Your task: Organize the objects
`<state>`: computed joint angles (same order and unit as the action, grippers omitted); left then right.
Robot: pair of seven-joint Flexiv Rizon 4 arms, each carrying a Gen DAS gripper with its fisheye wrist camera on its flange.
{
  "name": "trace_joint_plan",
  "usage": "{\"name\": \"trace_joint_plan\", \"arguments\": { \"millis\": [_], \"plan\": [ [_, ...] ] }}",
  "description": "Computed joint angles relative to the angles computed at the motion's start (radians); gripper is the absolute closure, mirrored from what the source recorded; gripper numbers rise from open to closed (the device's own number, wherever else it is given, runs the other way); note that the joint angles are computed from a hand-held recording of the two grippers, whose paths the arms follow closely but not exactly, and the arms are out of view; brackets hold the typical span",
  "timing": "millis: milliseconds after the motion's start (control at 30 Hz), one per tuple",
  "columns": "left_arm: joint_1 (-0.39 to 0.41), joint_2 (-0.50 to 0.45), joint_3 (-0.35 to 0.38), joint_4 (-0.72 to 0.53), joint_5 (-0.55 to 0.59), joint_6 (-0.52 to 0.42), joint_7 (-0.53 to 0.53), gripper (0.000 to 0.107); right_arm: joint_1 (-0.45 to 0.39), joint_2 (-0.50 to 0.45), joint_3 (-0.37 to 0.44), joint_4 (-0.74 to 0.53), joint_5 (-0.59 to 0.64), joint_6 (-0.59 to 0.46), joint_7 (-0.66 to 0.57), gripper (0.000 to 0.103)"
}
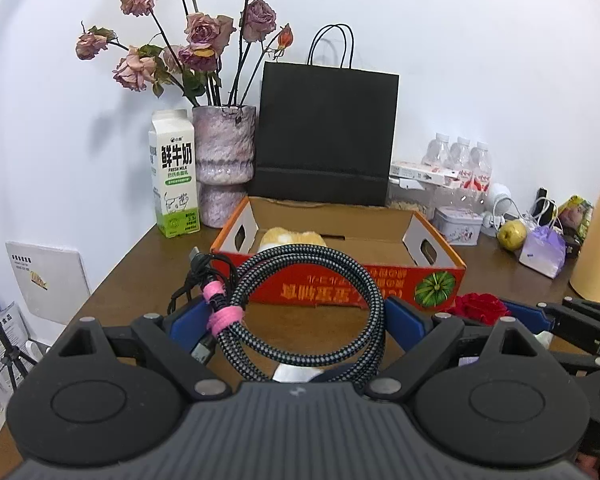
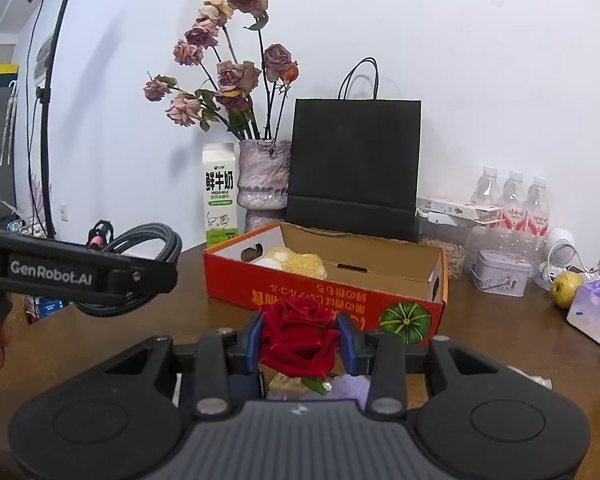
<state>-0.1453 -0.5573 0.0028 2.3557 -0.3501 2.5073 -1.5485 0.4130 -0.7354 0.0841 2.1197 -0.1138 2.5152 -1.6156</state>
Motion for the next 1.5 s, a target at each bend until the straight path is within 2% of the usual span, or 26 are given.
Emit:
{"name": "trace_joint_plan", "arguments": {
  "millis": [267, 667, 1500],
  "plan": [
    [0.013, -0.025, -0.006, -0.093, -0.018, -0.06, 0.002, 0.014, 0.02, -0.015, -0.024, -0.101, 0.027, -0.063, 0.002, 0.066],
    [-0.005, -0.084, 0.003, -0.255, -0.104, -0.131, 0.045, 0.013, 0.046, -0.073, -0.055, -0.282, 0.054, -0.134, 0.028, 0.066],
    [-0.002, -0.267, 0.042, -0.64, -0.231, -0.343, 0.178, 0.013, -0.009, -0.26, -0.094, -0.706, -0.09, -0.432, 0.218, 0.066]
  ]
}}
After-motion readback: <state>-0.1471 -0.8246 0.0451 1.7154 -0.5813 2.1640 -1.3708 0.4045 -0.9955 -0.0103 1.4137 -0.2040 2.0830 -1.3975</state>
